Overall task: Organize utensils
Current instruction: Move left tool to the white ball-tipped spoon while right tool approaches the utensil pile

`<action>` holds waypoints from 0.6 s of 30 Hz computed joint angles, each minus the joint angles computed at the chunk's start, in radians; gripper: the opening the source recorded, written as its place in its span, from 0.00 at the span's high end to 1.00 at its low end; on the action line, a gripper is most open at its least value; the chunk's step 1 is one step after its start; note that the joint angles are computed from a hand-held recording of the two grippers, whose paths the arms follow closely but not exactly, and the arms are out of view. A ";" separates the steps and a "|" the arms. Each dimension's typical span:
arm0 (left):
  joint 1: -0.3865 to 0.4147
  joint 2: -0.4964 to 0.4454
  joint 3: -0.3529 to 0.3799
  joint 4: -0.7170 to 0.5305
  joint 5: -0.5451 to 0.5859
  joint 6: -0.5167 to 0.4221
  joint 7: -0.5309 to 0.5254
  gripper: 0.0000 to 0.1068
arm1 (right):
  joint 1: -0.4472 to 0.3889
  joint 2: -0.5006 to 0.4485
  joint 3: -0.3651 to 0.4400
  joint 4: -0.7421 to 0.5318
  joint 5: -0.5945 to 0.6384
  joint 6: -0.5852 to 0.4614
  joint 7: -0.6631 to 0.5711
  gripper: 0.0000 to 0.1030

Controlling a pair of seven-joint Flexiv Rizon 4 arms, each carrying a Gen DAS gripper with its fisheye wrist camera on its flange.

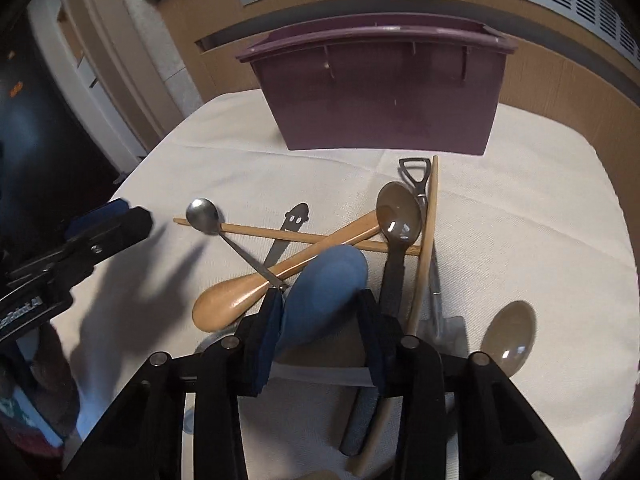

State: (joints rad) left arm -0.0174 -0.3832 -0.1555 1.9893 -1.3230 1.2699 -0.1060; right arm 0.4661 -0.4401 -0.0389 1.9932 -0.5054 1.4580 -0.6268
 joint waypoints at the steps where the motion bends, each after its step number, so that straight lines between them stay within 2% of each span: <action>1: 0.002 -0.006 0.006 -0.007 0.039 -0.027 -0.017 0.45 | 0.020 0.018 -0.036 0.019 -0.039 -0.006 0.021 0.69; 2: 0.007 -0.013 0.006 -0.016 0.073 -0.057 -0.028 0.45 | 0.065 0.037 -0.104 0.045 -0.095 -0.007 0.062 0.70; 4: 0.019 -0.028 -0.004 -0.043 0.131 -0.126 -0.028 0.45 | 0.157 0.077 -0.255 0.094 -0.284 -0.055 0.210 0.70; 5: 0.023 -0.036 -0.008 -0.055 0.158 -0.155 -0.031 0.45 | 0.178 0.093 -0.292 0.110 -0.330 -0.083 0.247 0.70; 8: 0.034 -0.081 -0.002 -0.119 0.287 -0.255 -0.111 0.45 | 0.129 0.129 -0.265 0.146 -0.343 -0.080 0.286 0.69; 10: 0.041 -0.098 0.001 -0.141 0.353 -0.296 -0.157 0.45 | 0.114 0.159 -0.281 0.178 -0.419 -0.058 0.355 0.69; 13: 0.063 -0.085 -0.001 -0.118 0.396 -0.327 -0.153 0.45 | 0.094 0.200 -0.295 0.212 -0.547 -0.070 0.435 0.69; 18: 0.098 -0.031 0.025 -0.056 0.453 -0.444 -0.153 0.45 | 0.049 0.233 -0.237 0.225 -0.586 -0.166 0.433 0.68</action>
